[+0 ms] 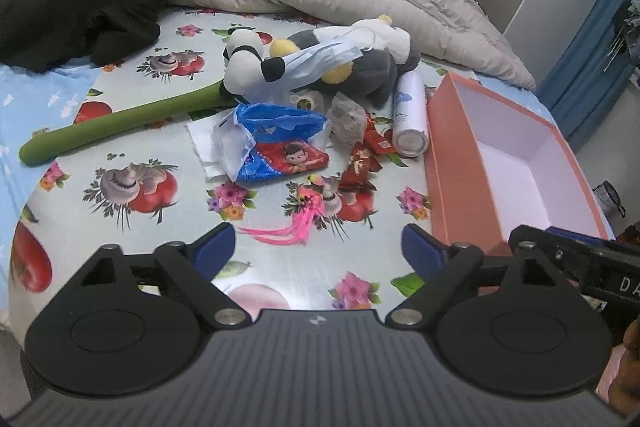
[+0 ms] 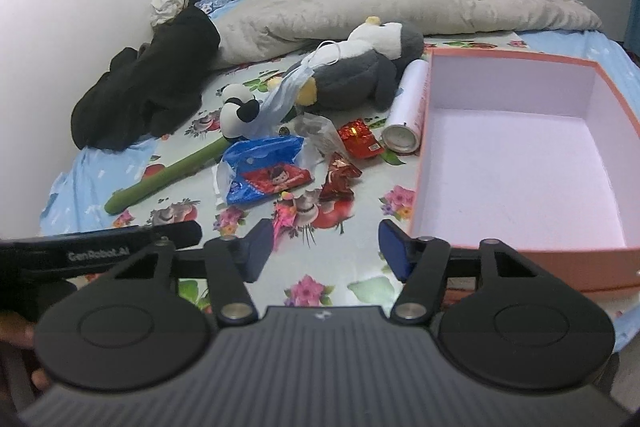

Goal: Organize soft objects
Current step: 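Grasp the pink tassel toy with the left tool while the right grasps the brown wrapper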

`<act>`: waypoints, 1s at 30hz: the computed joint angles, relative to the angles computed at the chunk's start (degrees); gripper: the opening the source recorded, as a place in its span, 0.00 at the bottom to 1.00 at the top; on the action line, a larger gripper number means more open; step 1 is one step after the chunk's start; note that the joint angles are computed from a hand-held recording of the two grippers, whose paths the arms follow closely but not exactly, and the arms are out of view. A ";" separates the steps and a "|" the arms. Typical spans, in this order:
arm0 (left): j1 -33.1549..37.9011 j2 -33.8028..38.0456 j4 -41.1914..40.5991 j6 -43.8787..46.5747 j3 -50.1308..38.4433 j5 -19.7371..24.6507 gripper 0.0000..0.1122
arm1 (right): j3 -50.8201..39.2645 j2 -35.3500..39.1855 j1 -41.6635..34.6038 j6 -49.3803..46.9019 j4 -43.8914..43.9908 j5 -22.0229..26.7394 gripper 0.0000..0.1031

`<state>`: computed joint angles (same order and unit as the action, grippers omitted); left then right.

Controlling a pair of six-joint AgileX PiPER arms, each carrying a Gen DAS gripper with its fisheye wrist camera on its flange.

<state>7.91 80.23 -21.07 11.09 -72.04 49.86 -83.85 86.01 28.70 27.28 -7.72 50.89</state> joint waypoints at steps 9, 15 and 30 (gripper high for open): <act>1.10 11.01 -5.99 5.31 -3.65 -2.18 0.65 | -9.21 12.50 -2.83 -5.24 5.39 -1.09 0.47; 0.20 19.54 -8.56 7.29 -7.63 -3.79 0.58 | -17.75 22.61 -4.57 -6.67 6.43 -0.30 0.47; -2.04 37.48 -6.51 3.83 -24.18 -2.89 0.51 | -39.87 44.31 -7.34 -4.22 3.54 5.38 0.47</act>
